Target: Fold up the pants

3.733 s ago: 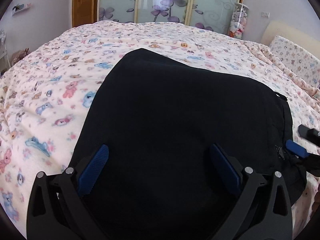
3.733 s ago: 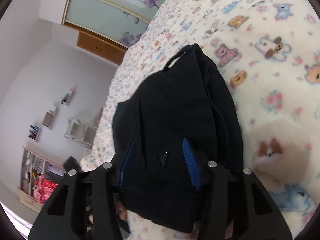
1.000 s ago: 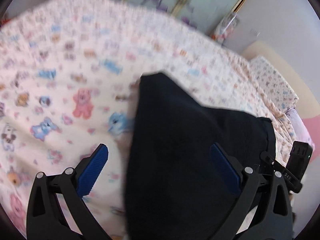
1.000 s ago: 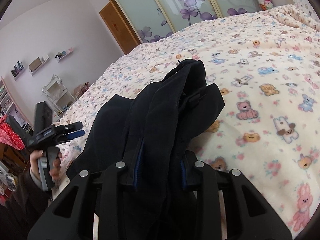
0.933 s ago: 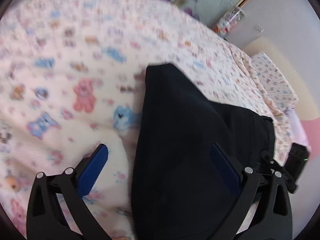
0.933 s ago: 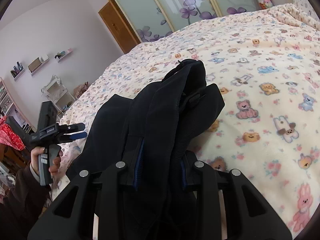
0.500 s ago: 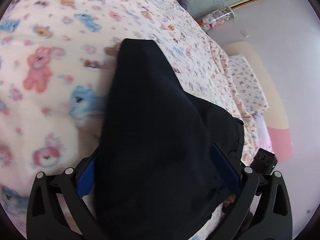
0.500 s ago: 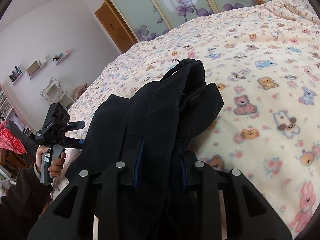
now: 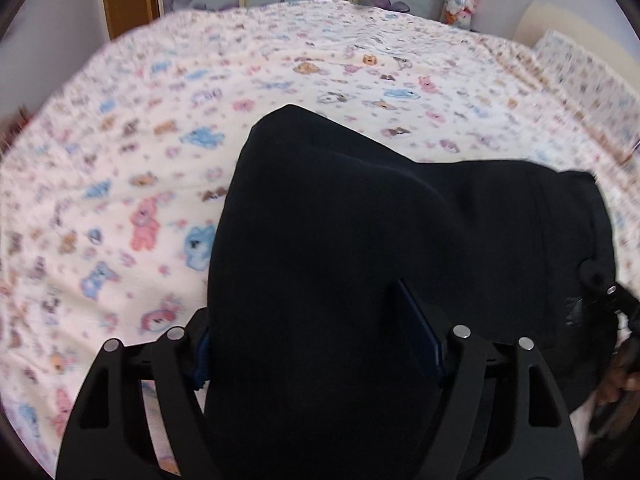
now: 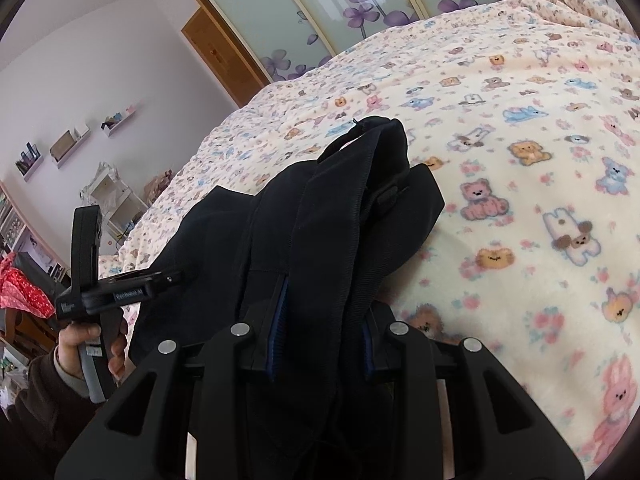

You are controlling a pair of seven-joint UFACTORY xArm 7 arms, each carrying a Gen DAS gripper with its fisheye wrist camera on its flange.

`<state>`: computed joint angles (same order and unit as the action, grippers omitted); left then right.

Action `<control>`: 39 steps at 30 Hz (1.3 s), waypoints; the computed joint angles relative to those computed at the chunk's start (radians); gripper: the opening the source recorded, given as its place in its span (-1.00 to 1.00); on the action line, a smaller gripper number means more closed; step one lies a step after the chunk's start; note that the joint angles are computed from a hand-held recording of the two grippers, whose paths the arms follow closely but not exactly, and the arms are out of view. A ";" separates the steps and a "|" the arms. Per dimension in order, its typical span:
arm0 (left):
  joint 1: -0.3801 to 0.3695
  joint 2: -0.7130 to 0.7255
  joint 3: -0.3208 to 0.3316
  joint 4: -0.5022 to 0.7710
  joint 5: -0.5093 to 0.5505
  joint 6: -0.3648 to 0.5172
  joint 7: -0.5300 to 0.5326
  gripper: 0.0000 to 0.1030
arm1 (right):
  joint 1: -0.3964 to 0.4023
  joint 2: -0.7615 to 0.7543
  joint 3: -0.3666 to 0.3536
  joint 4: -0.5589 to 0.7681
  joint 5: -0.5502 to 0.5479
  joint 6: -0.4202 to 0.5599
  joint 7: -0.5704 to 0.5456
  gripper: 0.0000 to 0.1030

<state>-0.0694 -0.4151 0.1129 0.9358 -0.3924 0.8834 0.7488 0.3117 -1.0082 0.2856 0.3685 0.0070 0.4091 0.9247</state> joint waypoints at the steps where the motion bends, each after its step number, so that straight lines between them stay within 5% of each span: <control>1: 0.005 -0.013 -0.013 -0.016 0.015 -0.026 -0.006 0.48 | 0.000 -0.001 0.001 0.000 0.000 0.001 0.002 -0.39; 16: -0.018 -0.062 -0.018 -0.075 0.079 -0.100 -0.044 0.47 | 0.001 -0.006 -0.002 -0.007 0.007 0.009 0.011 -0.39; 18: -0.025 -0.068 -0.009 -0.080 0.065 -0.100 -0.040 0.25 | -0.003 -0.011 -0.002 -0.018 0.016 -0.007 0.031 -0.39; 20: -0.031 -0.082 0.002 -0.087 0.043 -0.108 -0.037 -0.18 | -0.002 -0.025 -0.008 -0.038 0.027 -0.054 0.050 -0.40; 23: -0.051 -0.079 0.040 -0.058 -0.016 -0.074 -0.023 -0.46 | 0.003 -0.041 -0.022 -0.061 0.037 -0.124 0.060 -0.43; 27: -0.057 -0.064 0.062 -0.013 -0.099 -0.034 -0.017 -0.59 | -0.002 -0.031 -0.031 -0.055 0.030 -0.178 0.045 -0.45; 39: -0.175 -0.011 0.007 0.007 -0.261 -0.223 0.043 -0.67 | -0.178 -0.071 -0.069 -0.069 -0.004 -0.267 -0.012 -0.47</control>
<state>-0.2444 -0.4259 0.1201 0.9427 -0.6530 0.6606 0.7917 0.1336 -1.0792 0.2168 0.2993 0.0034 0.1423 0.9129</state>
